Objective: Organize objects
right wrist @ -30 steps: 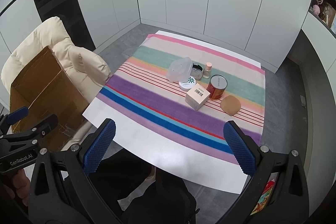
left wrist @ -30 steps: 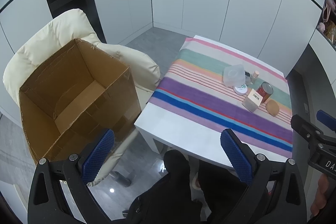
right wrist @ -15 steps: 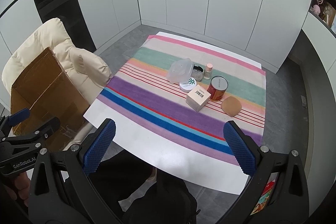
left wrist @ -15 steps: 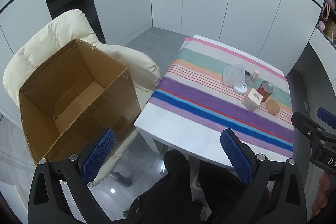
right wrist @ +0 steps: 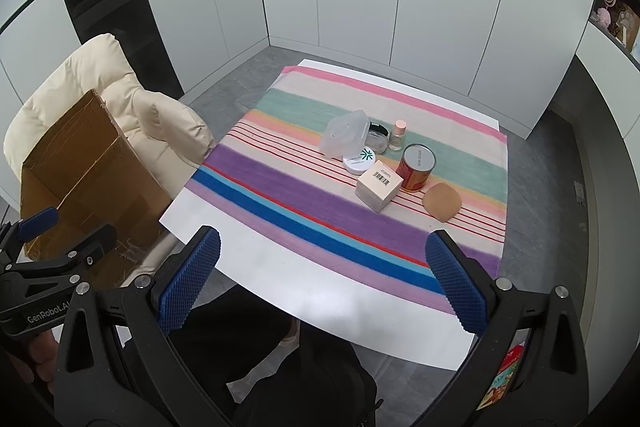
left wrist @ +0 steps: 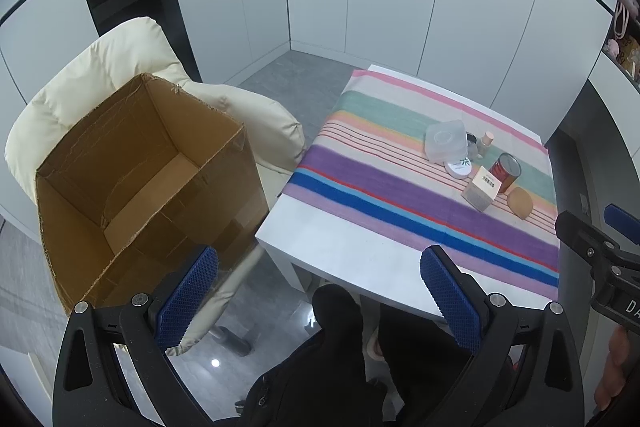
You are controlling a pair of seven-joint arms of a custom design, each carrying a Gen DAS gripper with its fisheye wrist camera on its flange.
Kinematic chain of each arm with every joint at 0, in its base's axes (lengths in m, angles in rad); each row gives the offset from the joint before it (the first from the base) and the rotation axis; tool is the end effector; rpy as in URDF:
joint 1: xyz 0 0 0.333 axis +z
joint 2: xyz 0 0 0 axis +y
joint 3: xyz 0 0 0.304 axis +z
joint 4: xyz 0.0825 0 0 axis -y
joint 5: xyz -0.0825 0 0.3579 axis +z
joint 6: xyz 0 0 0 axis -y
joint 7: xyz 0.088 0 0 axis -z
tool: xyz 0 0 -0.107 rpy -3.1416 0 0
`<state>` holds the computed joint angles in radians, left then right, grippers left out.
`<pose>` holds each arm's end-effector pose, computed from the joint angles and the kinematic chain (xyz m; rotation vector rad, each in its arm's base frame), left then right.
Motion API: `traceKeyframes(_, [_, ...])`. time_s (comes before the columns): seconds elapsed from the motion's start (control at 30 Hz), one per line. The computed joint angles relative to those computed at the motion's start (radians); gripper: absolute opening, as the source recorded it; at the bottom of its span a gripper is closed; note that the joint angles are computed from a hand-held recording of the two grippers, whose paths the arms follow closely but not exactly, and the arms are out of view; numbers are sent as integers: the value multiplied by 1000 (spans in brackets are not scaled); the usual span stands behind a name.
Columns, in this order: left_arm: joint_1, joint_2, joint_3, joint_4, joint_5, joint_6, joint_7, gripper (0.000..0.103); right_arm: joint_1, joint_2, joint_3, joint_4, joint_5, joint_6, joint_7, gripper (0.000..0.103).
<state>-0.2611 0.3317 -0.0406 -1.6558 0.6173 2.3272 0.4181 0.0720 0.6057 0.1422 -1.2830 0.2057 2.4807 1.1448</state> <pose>0.6317 -0.1828 0.4555 -2.2315 1.3211 -0.4000 0.7277 0.1276 0.4657 -2.1717 1.3386 -0.4084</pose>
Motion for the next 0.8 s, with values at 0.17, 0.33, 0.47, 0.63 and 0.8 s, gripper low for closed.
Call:
traceKeyframes(0.17, [0, 2, 0, 2, -3, 0, 3, 102, -1, 1, 1, 1, 1, 0, 0, 103])
traceKeyframes(0.33, [0, -2, 1, -5, -2, 7, -4, 102, -1, 7, 0, 10, -2, -10, 5, 103])
traceKeyframes(0.47, [2, 8, -2, 5, -17, 5, 14, 102, -1, 5, 1, 8, -3, -9, 1, 103])
traceKeyframes(0.63, [-4, 10, 2, 9, -14, 4, 15, 102, -2, 10, 1, 16, 0, -15, 1, 103])
traceKeyframes(0.8, [-5, 17, 3, 17, -15, 3, 19, 102, -5, 13, -1, 24, 1, -18, 3, 103])
